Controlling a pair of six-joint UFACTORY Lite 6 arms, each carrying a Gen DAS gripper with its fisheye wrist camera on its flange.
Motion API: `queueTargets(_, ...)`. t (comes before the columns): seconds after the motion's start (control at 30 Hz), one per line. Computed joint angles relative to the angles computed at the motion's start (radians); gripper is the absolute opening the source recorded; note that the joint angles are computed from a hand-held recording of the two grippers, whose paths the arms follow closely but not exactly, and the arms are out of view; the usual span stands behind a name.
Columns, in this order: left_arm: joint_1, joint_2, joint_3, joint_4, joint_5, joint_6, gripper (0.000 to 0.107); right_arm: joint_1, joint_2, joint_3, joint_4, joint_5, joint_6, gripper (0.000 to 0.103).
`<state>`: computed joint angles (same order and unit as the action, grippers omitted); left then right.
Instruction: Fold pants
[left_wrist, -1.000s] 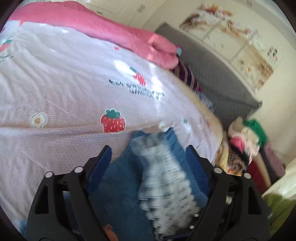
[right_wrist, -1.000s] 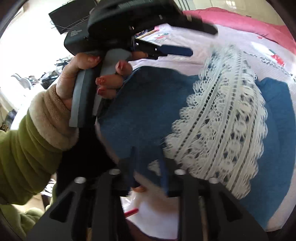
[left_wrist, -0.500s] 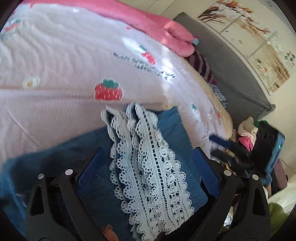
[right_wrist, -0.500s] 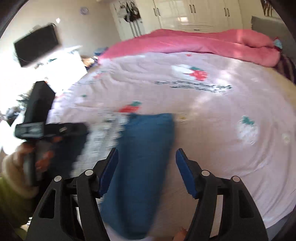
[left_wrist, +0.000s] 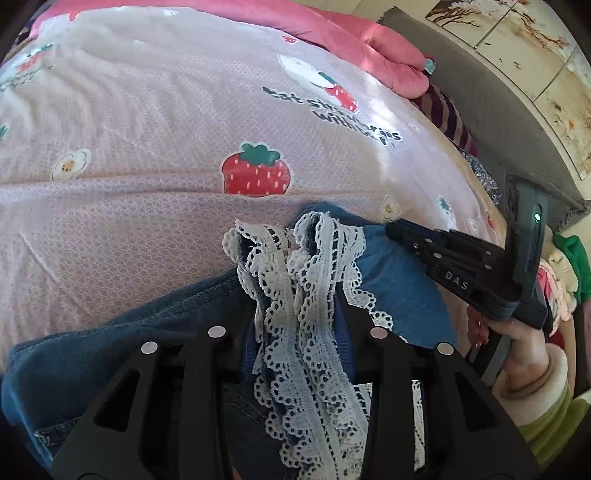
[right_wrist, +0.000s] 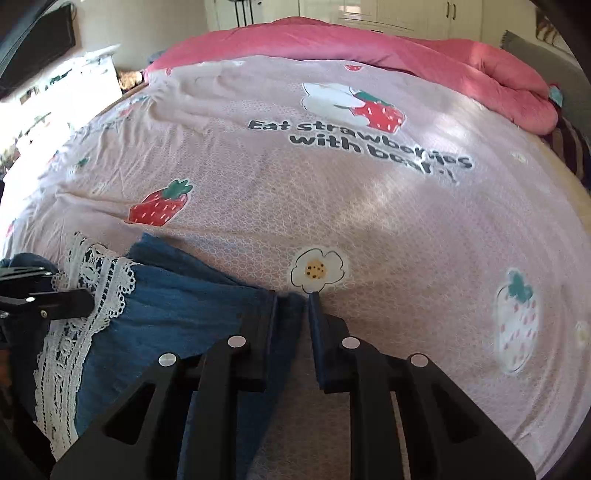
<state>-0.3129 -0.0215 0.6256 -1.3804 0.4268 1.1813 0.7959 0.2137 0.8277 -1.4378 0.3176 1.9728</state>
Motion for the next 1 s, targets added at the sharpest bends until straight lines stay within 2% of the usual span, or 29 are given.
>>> queueTargets(0.07, 0.022, -0.020, -0.016, -0.030, 0.028, 0.029, 0.031, 0.044, -0.098, -0.071, -0.044, 0.036, 0.063, 0.019)
queueTargets(0.1, 0.034, -0.045, -0.031, -0.027, 0.041, 0.023, 0.039, 0.070, -0.174, -0.123, -0.071, 0.051, 0.109, 0.031)
queueTargets(0.13, 0.046, -0.074, -0.047, -0.009, 0.051, 0.004, 0.048, 0.098, -0.257, -0.180, -0.114, 0.061, 0.169, 0.054)
queueTargets(0.17, 0.065, -0.129, -0.075, 0.025, 0.073, -0.022, 0.052, 0.164, -0.361, -0.245, -0.130, 0.105, 0.216, 0.062)
queueTargets(0.2, 0.080, -0.174, -0.099, 0.042, 0.088, -0.036, 0.060, 0.222, -0.439, -0.290, -0.132, 0.133, 0.225, 0.065)
queueTargets(0.27, 0.121, -0.276, -0.147, 0.097, 0.129, -0.101, 0.065, 0.399, -0.544, -0.340, -0.064, 0.230, 0.167, 0.066)
queueTargets(0.33, 0.174, -0.385, -0.201, 0.130, 0.182, -0.140, 0.072, 0.586, -0.558, -0.352, -0.038, 0.315, 0.159, 0.066)
queueTargets(0.37, 0.182, -0.445, -0.224, 0.179, 0.180, -0.197, 0.073, 0.659, -0.538, -0.344, -0.032, 0.341, 0.150, 0.066)
queueTargets(0.47, 0.161, -0.616, -0.281, 0.370, 0.150, -0.393, 0.081, 0.866, -0.365, -0.238, 0.039, 0.430, 0.038, 0.066)
queueTargets(0.57, 0.119, -0.735, -0.327, 0.564, 0.135, -0.605, 0.084, 0.959, -0.147, -0.086, 0.143, 0.491, -0.168, 0.066)
queueTargets(0.67, 0.073, -0.878, -0.380, 0.720, 0.163, -0.789, 0.085, 0.966, -0.001, 0.020, 0.195, 0.523, -0.281, 0.061)
queueTargets(0.7, 0.048, -0.933, -0.400, 0.785, 0.176, -0.866, 0.086, 0.953, 0.028, 0.042, 0.203, 0.520, -0.305, 0.048)
queueTargets(0.73, 0.034, -0.967, -0.413, 0.809, 0.193, -0.901, 0.086, 0.936, 0.067, 0.072, 0.215, 0.516, -0.332, 0.031)
queueTargets(0.8, -0.012, -1.014, -0.432, 0.860, 0.205, -0.977, 0.086, 0.891, 0.115, 0.102, 0.220, 0.476, -0.354, 0.015)
queueTargets(0.9, -0.058, -1.095, -0.459, 0.911, 0.221, -1.058, 0.086, 0.827, 0.044, 0.049, 0.141, 0.357, -0.178, 0.008)
queueTargets(1.0, 0.080, -1.219, -0.471, 0.853, 0.348, -0.968, 0.086, 0.793, -0.067, -0.017, -0.031, 0.251, 0.077, 0.008)
